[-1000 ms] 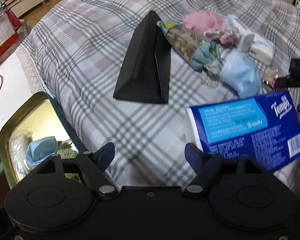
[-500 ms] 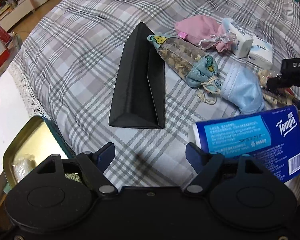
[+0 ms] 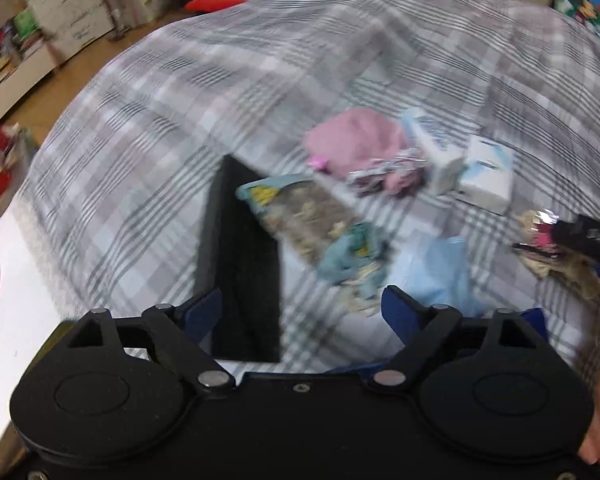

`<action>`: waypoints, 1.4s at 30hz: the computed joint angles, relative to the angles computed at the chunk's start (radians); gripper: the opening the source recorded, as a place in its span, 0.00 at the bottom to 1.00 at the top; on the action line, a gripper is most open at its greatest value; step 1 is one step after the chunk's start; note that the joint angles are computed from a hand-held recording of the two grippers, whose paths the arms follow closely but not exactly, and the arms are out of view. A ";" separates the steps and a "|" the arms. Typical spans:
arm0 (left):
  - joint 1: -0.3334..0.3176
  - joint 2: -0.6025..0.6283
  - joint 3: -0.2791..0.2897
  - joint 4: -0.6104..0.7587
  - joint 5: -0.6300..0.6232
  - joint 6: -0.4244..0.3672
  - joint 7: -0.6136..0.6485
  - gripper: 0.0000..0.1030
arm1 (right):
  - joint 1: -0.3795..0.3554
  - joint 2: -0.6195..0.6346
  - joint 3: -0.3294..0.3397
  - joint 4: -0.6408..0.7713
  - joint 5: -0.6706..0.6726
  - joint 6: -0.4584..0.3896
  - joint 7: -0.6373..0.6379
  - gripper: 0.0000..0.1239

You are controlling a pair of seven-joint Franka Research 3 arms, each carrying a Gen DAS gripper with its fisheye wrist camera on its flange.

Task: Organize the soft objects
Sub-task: 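Grasp the pink-ribboned leopard-print bag with the right gripper while the left gripper grasps another blue mask, then lift the blue mask with the left gripper while the right gripper lifts the pink-ribboned bag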

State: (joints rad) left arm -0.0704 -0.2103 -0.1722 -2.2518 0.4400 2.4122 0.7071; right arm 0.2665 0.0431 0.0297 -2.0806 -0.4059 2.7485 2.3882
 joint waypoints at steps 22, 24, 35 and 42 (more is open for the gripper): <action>-0.029 0.293 0.011 0.264 -0.365 -0.054 0.279 0.66 | -0.036 -0.015 -0.012 -0.026 0.147 0.012 -0.019 0.62; -0.027 0.294 0.011 0.267 -0.368 -0.046 0.287 0.63 | -0.037 -0.017 -0.012 -0.022 0.112 -0.007 0.004 0.65; -0.003 0.301 0.021 0.311 -0.398 -0.037 0.295 0.56 | -0.033 -0.012 0.004 -0.018 0.079 -0.022 -0.096 0.78; 0.005 0.288 0.027 0.329 -0.366 -0.031 0.268 0.56 | -0.015 0.032 0.008 0.030 0.144 -0.093 -0.212 0.83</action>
